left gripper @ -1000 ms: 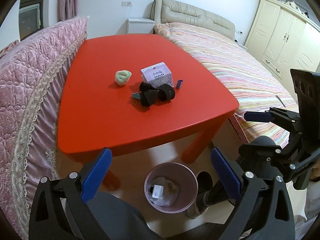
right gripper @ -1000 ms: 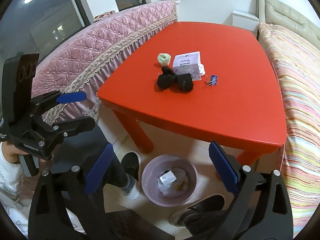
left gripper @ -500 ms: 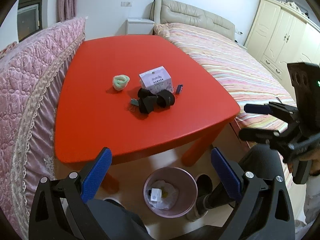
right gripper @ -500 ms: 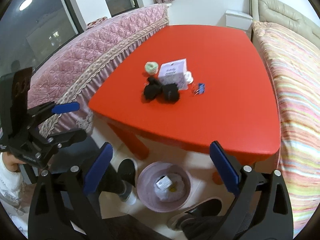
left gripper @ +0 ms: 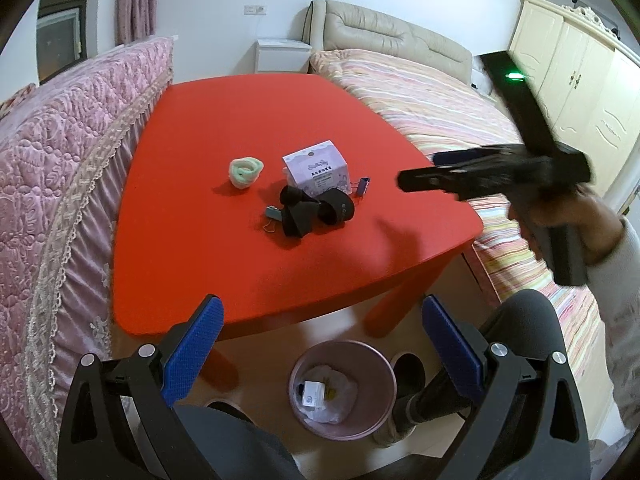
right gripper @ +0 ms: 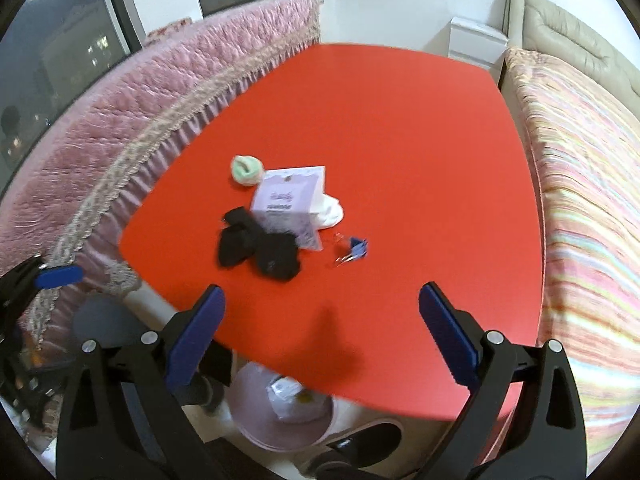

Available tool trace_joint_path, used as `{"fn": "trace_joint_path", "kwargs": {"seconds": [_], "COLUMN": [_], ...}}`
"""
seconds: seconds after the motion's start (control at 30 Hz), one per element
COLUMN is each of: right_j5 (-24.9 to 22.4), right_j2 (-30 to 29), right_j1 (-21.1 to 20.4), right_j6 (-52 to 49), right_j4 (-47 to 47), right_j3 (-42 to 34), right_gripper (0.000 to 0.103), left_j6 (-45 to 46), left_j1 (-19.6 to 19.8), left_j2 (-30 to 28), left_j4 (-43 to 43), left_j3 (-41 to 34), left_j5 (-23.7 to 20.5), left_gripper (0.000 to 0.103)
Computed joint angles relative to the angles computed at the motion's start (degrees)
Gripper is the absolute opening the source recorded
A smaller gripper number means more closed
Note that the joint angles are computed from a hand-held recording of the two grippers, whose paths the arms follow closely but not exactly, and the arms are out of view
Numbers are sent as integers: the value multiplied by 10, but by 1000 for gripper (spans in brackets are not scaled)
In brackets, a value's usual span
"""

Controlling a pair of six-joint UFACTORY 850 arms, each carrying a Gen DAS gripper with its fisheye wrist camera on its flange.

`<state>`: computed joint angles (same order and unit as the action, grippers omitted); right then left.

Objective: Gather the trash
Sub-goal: 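Reach the right tool to the blue binder clip and close on it, then grasp the green-white scrunchie with the left tool while the right holds the clip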

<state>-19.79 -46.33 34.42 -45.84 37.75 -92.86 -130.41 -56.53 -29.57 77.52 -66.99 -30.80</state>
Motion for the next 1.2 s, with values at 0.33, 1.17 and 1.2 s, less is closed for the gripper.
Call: {"fn": "trace_joint_path", "kwargs": {"seconds": [0.33, 1.17, 1.2], "right_j5": [-118, -70, -64], "right_j2": [-140, -101, -90], "right_j1": [6, -7, -8], "right_j6": [184, 116, 105], "right_j4": [-215, -113, -99], "right_j3": [-202, -136, -120], "right_gripper": [70, 14, 14], "left_j6": [-20, -19, -12], "left_j1": [-1, 37, 42], "left_j2": [10, 14, 14], "left_j4": [-3, 21, 20], "left_j3": [17, 20, 19], "left_j5": [-8, 15, 17], "left_gripper": [95, 95, 95]}}
